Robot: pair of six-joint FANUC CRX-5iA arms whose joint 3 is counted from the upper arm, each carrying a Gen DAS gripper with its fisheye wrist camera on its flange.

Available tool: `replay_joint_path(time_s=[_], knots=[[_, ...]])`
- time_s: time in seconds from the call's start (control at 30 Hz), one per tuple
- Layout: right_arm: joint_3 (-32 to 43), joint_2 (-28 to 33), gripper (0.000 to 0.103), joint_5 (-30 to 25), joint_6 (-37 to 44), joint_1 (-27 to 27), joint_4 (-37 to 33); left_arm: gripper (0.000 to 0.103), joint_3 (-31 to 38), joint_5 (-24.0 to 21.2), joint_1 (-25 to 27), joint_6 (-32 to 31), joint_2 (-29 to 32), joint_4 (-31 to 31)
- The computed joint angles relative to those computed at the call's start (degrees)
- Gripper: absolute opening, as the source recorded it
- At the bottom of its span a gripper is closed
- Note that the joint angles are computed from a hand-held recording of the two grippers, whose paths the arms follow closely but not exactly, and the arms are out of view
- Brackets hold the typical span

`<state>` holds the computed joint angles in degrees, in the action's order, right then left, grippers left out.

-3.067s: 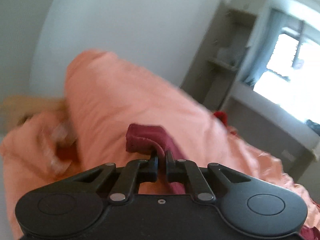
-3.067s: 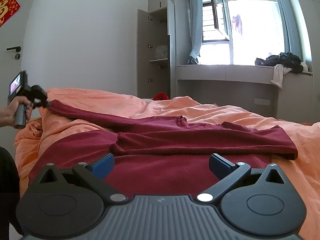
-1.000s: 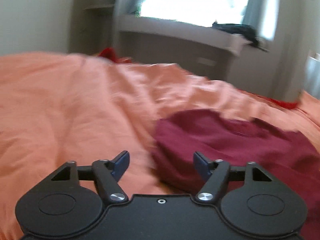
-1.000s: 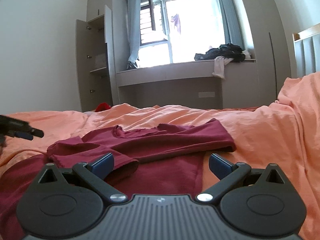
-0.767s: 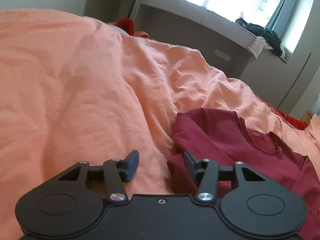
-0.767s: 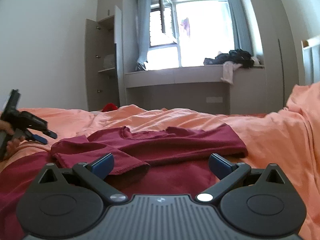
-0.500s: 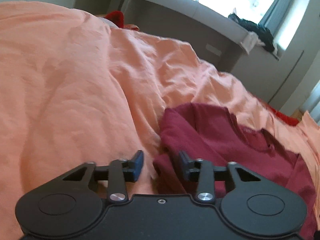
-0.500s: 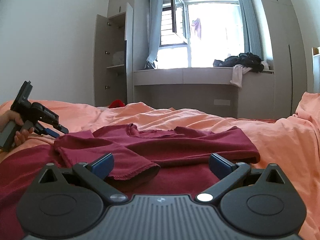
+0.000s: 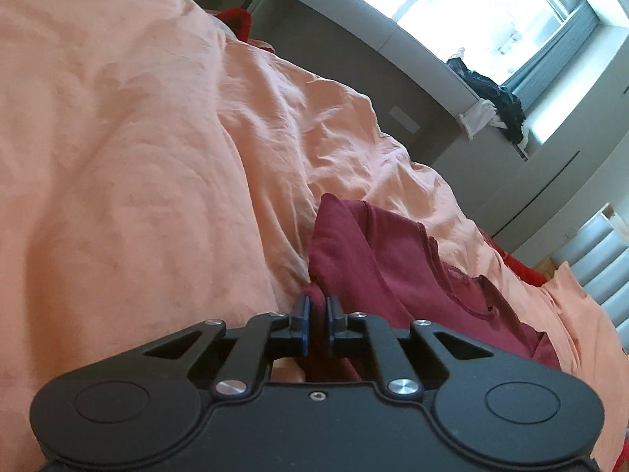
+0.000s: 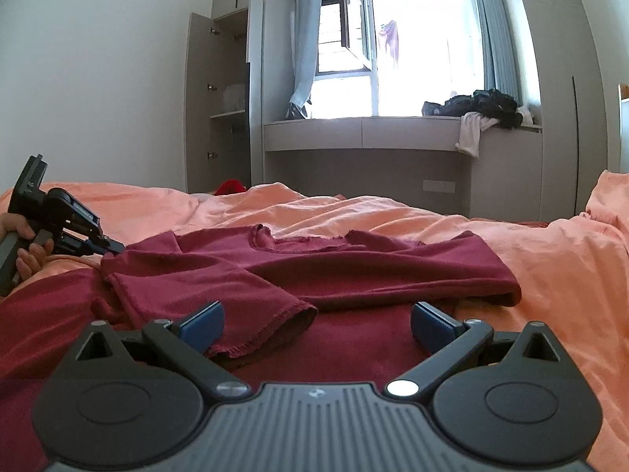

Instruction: Fold small clothes

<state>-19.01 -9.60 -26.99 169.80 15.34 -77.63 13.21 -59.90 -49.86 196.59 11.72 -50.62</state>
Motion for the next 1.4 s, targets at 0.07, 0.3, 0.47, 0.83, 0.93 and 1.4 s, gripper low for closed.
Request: replay_joint_path(time_s=[0.07, 0.3, 0.47, 0.83, 0.93, 1.4], knots=[[-0.1, 0.0, 0.103, -1.1, 1.4, -0.9, -1.4, 0.009, -0.3, -0.1, -0.6, 1.0, -0.1, -1.0], [6.6, 3.5, 0.103, -11.8, -6.1, -3.4, 2.4, 0.003, 3.9, -8.2, -3.3, 1.1, 3.0, -3.5], [21.1, 11.3, 0.103, -15.2, -23.5, 4.7, 16.5, 0.002, 3.4, -9.3, -4.4, 4.3, 2.9, -5.4], [57.9, 40.2, 0.078, -26.7, -52.4, 20.2, 31.6, 0.002, 0.8, -9.0, -6.0, 12.2, 1.8, -9.4], [63.7, 45.2, 0.072, -28.8, -57.0, 23.8, 37.5, 0.002, -0.2, -8.1, -6.0, 13.7, 1.2, -9.9], [62.0, 45.9, 0.002, -18.9, -57.1, 28.2, 42.1, 0.002, 0.4, -13.3, -7.6, 18.3, 1.7, -11.4]])
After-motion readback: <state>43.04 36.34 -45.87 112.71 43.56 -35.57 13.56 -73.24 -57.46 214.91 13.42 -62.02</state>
